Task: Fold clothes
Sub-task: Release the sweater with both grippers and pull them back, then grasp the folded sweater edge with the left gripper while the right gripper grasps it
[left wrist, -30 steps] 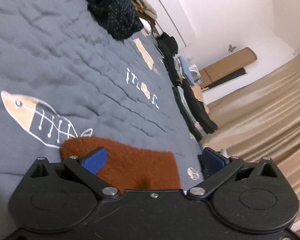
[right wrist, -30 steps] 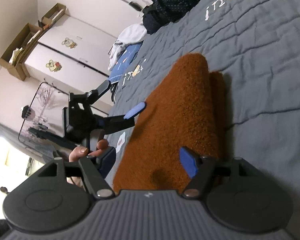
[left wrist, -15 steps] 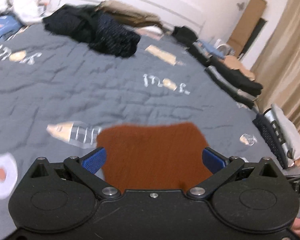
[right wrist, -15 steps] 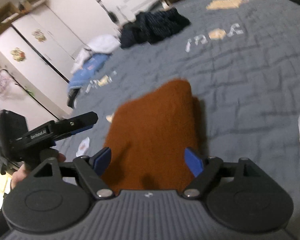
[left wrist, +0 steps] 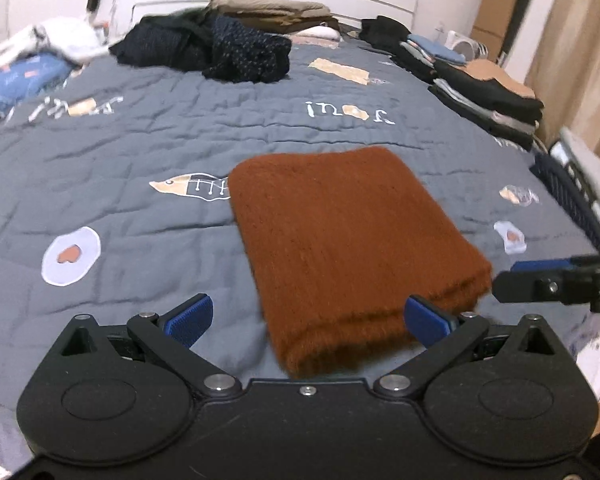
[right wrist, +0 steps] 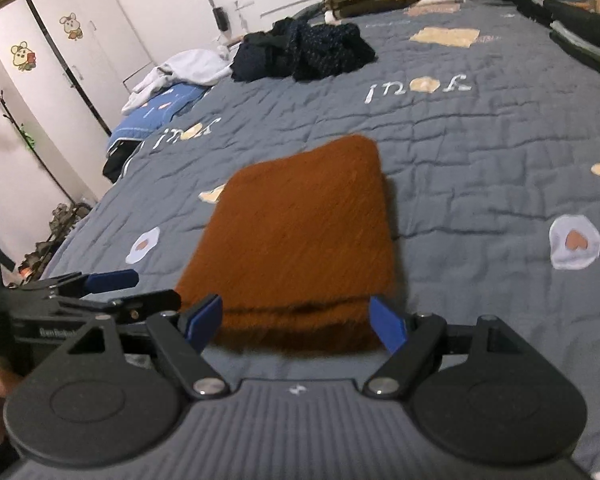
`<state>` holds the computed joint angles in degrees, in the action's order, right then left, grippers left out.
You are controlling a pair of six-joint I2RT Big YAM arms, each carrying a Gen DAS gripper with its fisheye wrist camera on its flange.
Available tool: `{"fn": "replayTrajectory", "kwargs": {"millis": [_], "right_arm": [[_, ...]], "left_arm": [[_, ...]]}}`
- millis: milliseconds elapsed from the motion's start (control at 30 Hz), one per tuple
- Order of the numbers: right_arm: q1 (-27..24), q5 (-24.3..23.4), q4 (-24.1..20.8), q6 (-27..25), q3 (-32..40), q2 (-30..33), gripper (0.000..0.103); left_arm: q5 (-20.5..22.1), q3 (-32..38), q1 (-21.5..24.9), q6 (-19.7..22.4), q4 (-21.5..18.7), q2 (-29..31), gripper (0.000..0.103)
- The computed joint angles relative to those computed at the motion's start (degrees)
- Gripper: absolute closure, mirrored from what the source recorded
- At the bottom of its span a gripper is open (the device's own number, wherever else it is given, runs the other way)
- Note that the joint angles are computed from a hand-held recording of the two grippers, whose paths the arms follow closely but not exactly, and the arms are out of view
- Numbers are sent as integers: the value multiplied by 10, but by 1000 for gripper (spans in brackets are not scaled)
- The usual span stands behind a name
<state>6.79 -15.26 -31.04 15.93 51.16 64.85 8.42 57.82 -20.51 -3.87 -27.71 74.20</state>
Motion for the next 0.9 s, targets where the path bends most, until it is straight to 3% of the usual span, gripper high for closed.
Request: {"fn": "replayTrajectory", "kwargs": {"millis": [267,900], "right_arm": [[18,17,-10,11,-12,-21,23],[2,7,-9,7,2,3,23]], "left_arm": [[-14,-26,-5,8,-7,-35,0],[-11,-15,-1,7,-6,-25,0]]}}
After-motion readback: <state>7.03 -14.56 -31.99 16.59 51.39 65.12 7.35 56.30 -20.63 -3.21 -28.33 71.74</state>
